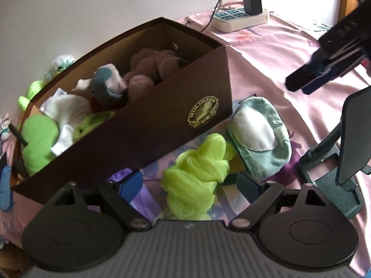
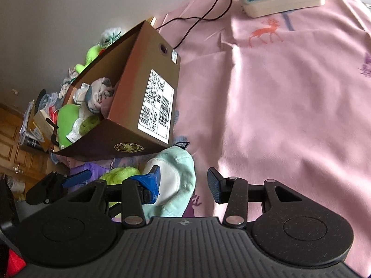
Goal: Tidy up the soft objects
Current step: 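Grasp the light teal cap with the right gripper while the left grasps the yellow-green mesh scrunchie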
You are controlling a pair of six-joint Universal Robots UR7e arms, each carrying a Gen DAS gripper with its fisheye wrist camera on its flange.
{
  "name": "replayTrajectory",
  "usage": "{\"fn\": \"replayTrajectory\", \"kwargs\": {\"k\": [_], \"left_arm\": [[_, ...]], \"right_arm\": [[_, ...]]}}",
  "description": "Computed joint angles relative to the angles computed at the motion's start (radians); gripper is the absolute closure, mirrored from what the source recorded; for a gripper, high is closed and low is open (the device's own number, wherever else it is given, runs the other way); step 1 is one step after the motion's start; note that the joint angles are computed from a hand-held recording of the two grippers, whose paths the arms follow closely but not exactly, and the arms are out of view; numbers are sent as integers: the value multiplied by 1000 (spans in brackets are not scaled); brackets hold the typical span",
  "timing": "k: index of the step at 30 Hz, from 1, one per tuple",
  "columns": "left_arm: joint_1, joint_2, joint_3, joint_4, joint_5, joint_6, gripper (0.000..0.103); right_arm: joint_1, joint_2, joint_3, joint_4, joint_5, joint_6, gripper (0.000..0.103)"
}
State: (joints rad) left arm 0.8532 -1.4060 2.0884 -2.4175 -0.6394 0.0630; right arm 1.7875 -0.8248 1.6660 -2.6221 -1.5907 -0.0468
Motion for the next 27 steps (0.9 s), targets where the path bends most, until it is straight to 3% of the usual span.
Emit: {"fn": "replayTrajectory", "kwargs": {"k": [8,10,20,23,27], "left_arm": [[31,32,-30,15,-20,15,14],[37,42,-35,12,-24,23,18],[55,72,-55,35,-30,28,23],[65,72,-65,37,-48,12,25],[70,66,-63,25,-77,7,39]], "right_arm": [[-25,70,-93,97,33,-80,74],[-30,82,-106,113,49,-95,74],[-53,125,-164,223,181,-234,72],[-56,129,-173,235,189,-265,77],[-56,123,-160,211,179,-272,89]]}}
